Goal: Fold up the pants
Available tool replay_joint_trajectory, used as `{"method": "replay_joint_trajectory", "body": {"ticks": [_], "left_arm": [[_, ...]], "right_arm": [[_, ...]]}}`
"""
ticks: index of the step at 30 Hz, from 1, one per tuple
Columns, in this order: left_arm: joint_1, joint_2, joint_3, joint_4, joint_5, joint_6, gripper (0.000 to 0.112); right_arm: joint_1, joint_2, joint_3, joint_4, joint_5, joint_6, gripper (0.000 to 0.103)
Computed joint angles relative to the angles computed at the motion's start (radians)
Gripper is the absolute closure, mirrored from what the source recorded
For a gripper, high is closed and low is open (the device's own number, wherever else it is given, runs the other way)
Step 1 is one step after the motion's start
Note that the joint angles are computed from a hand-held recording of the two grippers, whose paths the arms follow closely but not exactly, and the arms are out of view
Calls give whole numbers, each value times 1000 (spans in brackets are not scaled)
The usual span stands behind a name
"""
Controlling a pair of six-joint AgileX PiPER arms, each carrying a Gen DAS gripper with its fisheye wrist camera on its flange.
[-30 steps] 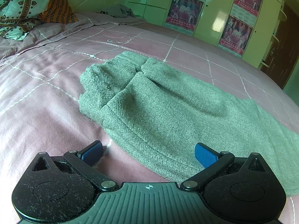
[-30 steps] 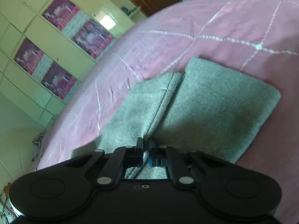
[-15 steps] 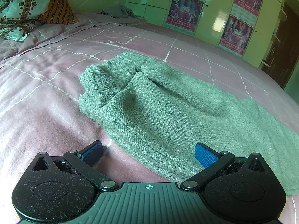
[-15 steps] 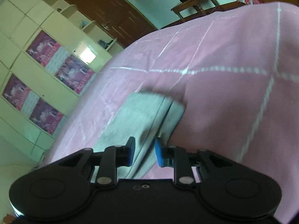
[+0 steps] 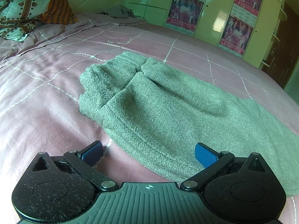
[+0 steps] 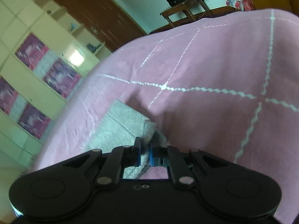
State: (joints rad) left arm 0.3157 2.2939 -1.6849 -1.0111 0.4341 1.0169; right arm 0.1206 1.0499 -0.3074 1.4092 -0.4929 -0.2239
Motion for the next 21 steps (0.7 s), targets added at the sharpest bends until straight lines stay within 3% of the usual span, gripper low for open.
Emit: {"method": "replay_joint_trajectory", "body": {"ticks": [2, 5, 8, 10, 11, 13, 15, 18, 21], "left_arm": [[0, 1, -2, 4, -1, -1, 9], [4, 2, -5, 5, 3, -1, 9], [3, 2, -5, 8, 1, -5, 9], [4, 3, -8, 10, 1, -5, 9], [4, 3, -7, 10, 2, -6, 9], [5, 3, -10, 9, 7, -8, 9], [5, 2, -7, 6, 6, -6, 9], [3, 2, -7, 7, -1, -5, 9], [4, 2, -7, 3, 3, -4, 9]], "right_arm": [[23, 24, -26, 39, -21, -79, 95], [-27, 44, -124, 103, 34, -310, 95], [72, -95, -110, -92, -90, -206, 95], [97, -157, -64, -122, -146, -107, 95], [59, -149, -56, -78, -115, -117, 95], [-83, -12, -68, 85, 57, -247, 96], [-156, 45, -66, 128, 162, -288, 96], [-83, 35, -49, 63, 80, -226, 95], [-127, 53, -80, 84, 107, -292, 94]]}}
